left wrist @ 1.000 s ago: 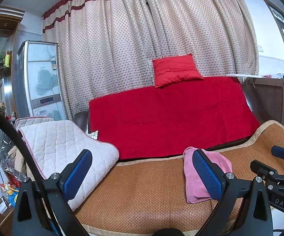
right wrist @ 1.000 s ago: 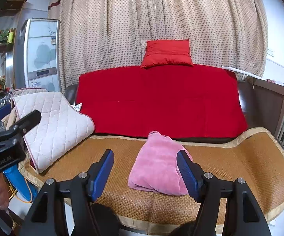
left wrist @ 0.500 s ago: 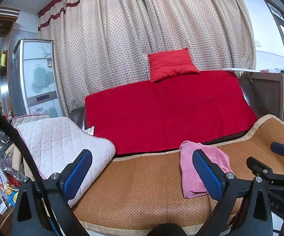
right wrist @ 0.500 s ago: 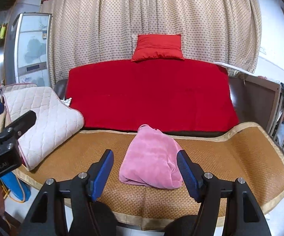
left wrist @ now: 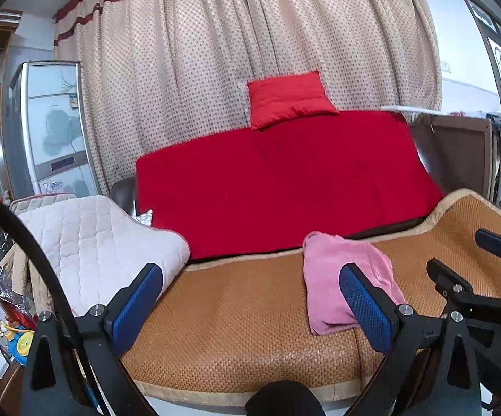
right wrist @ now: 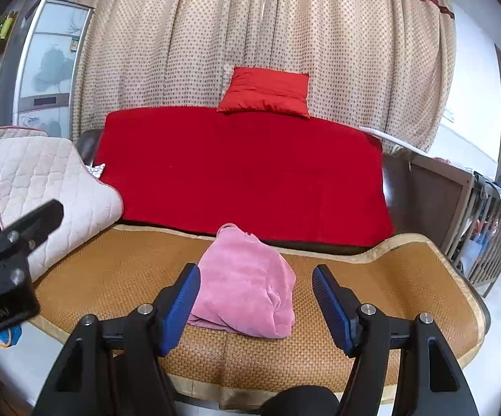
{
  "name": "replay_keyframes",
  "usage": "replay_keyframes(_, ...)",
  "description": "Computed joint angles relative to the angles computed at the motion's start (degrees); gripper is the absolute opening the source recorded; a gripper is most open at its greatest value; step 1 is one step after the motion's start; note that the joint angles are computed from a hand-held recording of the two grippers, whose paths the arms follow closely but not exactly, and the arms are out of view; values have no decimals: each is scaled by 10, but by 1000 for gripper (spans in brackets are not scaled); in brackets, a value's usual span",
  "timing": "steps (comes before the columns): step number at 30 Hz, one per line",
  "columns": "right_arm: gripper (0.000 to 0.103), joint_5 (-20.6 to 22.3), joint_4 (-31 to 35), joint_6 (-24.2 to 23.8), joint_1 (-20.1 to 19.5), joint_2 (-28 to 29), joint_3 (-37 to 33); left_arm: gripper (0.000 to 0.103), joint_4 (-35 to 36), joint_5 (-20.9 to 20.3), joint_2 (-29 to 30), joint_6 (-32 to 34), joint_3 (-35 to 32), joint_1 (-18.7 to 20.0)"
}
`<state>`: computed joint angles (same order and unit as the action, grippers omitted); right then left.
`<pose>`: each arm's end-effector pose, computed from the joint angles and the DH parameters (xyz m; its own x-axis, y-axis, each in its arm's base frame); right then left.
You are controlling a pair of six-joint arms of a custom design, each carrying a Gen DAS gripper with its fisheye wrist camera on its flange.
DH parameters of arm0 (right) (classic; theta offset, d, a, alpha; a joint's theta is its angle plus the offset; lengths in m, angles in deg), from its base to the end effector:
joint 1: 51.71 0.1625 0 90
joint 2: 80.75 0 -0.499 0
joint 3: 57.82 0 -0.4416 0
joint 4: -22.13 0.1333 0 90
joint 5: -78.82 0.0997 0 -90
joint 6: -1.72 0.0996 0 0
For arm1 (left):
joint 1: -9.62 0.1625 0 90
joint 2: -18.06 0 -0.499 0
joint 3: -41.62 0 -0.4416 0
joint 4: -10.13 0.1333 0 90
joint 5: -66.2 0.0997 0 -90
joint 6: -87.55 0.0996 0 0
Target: Fold large clothes
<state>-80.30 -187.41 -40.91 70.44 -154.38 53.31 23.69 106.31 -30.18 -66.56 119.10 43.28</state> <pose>0.3214 -0.4357 0.4663 -0.5344 0.3575 0.7659 -0.5921 0.4884 -0.6410 -0.4640 -0.5607 0.2023 -0.4945 0.3670 -0.7879 0.8686 0.2405 -0.4332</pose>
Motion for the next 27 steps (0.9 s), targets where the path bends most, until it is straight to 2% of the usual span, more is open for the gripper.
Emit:
replay_keyframes(20, 71, -15, 24, 33, -18, -27, 17, 102, 9, -15, 16, -11, -8, -6)
replay_keyframes(27, 71, -18, 32, 48, -24, -37, 22, 102, 42, -6, 33, -24, -25, -2)
